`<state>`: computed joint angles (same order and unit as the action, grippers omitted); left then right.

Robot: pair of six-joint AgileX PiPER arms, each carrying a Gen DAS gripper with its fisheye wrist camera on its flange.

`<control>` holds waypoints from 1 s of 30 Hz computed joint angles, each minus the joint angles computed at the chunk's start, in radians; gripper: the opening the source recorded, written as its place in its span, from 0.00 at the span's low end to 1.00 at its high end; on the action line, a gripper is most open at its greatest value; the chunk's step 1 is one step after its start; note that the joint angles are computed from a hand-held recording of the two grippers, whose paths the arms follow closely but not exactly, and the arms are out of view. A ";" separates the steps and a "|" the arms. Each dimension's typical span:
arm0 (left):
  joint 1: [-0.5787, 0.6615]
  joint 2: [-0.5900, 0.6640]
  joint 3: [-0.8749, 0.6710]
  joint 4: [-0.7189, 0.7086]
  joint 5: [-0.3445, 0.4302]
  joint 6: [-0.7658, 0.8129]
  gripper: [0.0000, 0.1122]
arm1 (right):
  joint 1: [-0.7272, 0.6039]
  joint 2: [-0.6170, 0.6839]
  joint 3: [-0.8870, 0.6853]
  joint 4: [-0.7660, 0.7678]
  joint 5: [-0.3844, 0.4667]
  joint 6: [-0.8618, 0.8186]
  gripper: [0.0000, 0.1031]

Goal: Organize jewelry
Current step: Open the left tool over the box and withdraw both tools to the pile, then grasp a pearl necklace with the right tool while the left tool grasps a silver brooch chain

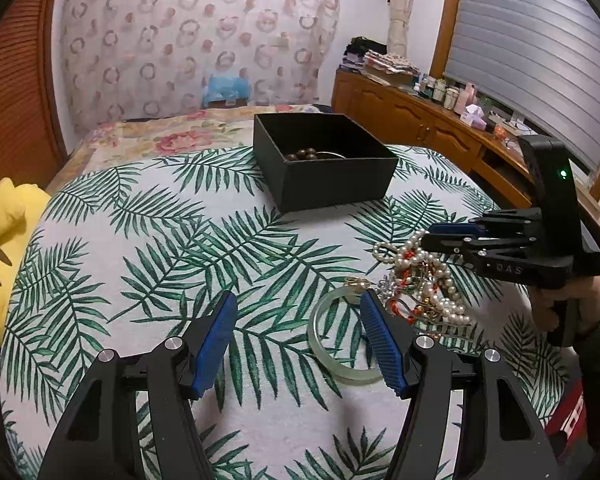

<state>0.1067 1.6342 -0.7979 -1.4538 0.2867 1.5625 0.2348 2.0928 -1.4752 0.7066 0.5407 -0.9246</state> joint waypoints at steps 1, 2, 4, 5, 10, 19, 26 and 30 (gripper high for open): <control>-0.001 0.000 0.000 0.001 0.001 0.001 0.54 | -0.003 -0.002 0.000 0.021 0.008 -0.017 0.09; -0.005 0.000 0.001 0.002 -0.003 0.001 0.54 | 0.001 -0.010 0.012 0.013 -0.009 -0.013 0.08; -0.011 -0.003 0.005 0.001 -0.006 0.003 0.54 | 0.002 -0.028 0.037 0.030 -0.034 -0.039 0.08; -0.013 -0.006 0.008 0.000 -0.006 0.003 0.54 | -0.001 -0.038 0.048 0.044 -0.041 -0.052 0.08; -0.025 -0.010 0.013 0.028 -0.011 -0.022 0.54 | -0.031 -0.112 0.105 0.139 -0.078 -0.138 0.08; -0.048 -0.016 0.022 0.047 -0.003 -0.040 0.54 | -0.085 -0.229 0.157 0.219 -0.088 -0.230 0.08; -0.075 -0.006 0.018 0.065 0.007 -0.055 0.54 | -0.107 -0.273 0.174 0.239 -0.109 -0.251 0.08; -0.079 0.018 -0.005 0.088 0.036 -0.080 0.43 | -0.125 -0.293 0.175 0.249 -0.106 -0.262 0.08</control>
